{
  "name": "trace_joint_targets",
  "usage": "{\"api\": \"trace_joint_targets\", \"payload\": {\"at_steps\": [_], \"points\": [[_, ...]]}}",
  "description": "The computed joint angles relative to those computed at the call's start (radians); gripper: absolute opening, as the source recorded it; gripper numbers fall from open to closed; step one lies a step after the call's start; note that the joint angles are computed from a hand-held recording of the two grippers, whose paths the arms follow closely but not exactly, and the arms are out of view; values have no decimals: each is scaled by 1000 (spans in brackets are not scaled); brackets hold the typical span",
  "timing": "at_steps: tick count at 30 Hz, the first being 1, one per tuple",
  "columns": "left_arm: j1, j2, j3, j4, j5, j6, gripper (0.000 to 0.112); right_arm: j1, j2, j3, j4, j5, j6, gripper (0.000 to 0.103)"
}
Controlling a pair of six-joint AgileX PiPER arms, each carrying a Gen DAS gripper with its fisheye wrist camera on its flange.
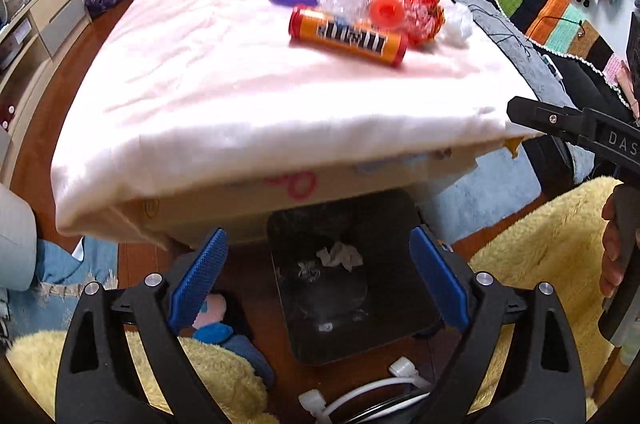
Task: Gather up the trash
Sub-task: 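Grasp the clear plastic bottle with the right tool while the left grasps the clear plastic bag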
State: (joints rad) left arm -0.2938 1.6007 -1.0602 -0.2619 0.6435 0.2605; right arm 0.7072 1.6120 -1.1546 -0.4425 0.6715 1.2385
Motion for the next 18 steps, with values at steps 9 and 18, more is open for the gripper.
{"api": "trace_joint_targets", "payload": {"at_steps": [9, 18], "points": [[-6, 93, -230, 34, 45, -39, 88, -120, 49, -116, 12, 30, -130, 74], [-25, 282, -558, 52, 91, -76, 87, -244, 158, -252, 3, 35, -196, 71]]}}
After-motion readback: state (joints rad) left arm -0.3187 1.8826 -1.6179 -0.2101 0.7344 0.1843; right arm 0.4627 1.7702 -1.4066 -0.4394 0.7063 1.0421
